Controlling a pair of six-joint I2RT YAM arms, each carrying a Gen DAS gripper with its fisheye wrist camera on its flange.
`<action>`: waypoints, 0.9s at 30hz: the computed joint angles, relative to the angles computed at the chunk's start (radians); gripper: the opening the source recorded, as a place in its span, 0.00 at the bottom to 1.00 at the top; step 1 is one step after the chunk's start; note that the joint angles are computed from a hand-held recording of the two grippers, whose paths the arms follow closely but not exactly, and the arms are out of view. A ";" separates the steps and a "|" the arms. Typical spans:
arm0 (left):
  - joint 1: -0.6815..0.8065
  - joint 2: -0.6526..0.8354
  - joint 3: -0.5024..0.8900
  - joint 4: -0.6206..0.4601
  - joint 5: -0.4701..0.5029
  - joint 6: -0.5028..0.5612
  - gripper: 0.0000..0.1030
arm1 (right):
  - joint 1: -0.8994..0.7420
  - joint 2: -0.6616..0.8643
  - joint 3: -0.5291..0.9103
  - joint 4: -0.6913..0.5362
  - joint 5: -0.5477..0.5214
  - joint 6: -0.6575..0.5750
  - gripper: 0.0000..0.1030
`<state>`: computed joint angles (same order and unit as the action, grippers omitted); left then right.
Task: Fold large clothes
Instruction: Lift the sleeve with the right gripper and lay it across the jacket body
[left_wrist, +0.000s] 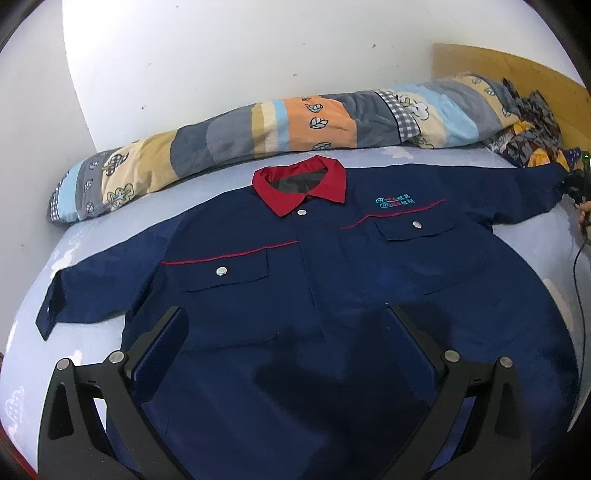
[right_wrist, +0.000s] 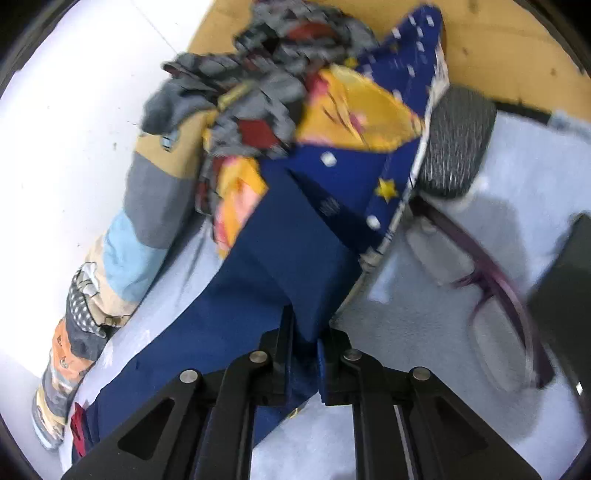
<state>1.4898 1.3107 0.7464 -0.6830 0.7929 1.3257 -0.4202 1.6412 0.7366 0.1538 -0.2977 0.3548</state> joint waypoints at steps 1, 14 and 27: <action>0.003 0.004 0.007 -0.007 0.000 -0.001 1.00 | 0.004 -0.036 -0.017 -0.002 -0.003 0.004 0.10; 0.068 0.113 0.153 -0.116 0.042 0.009 1.00 | 0.357 -0.463 0.155 -0.415 0.181 0.063 0.10; 0.128 0.274 0.347 -0.193 0.055 -0.025 1.00 | 1.038 -0.266 0.731 -0.721 0.570 0.180 0.10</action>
<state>1.6178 1.5851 1.0934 -0.8762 0.8476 1.3012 0.6178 1.3748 1.4680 -0.5673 0.2720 0.5353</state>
